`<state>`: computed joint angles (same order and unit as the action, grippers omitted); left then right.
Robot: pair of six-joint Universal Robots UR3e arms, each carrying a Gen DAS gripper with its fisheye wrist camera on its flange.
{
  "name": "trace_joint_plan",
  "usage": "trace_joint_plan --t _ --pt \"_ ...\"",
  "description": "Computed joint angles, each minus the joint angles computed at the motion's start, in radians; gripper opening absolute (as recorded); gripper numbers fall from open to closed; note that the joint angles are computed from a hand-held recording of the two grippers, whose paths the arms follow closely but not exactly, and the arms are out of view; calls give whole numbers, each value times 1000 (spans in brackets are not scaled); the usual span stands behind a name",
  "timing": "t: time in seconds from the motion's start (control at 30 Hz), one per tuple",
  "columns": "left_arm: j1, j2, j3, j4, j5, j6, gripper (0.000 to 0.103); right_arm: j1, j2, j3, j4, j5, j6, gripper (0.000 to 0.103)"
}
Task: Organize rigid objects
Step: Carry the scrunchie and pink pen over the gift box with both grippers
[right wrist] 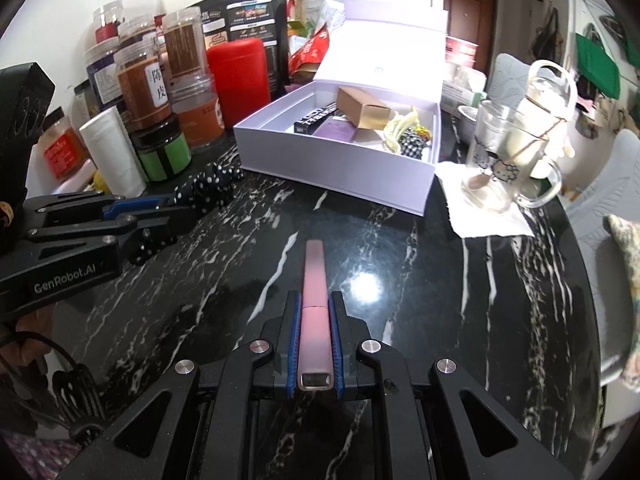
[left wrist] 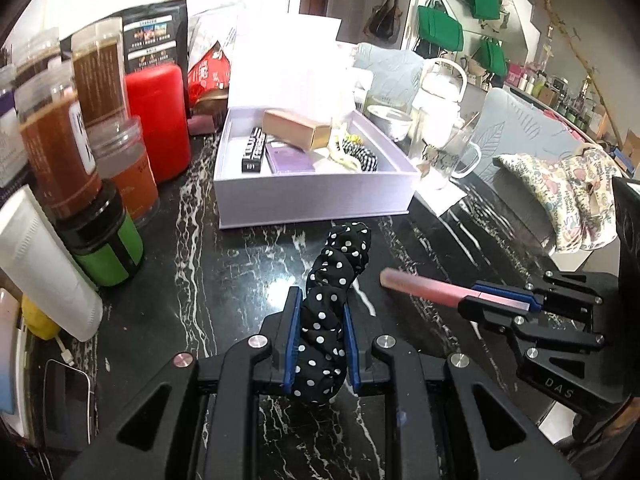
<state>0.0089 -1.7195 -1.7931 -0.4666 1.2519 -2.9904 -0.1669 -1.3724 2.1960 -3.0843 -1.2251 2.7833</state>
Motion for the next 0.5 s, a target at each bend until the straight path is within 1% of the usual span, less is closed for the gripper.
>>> trace_joint_plan --t 0.23,0.5 --pt "-5 29 19 8 -4 -11 19 -20 -87 54 -15 18 7 13" --pt "-24 -13 133 -2 -3 -15 19 -38 -162 63 -21 31 8 13"
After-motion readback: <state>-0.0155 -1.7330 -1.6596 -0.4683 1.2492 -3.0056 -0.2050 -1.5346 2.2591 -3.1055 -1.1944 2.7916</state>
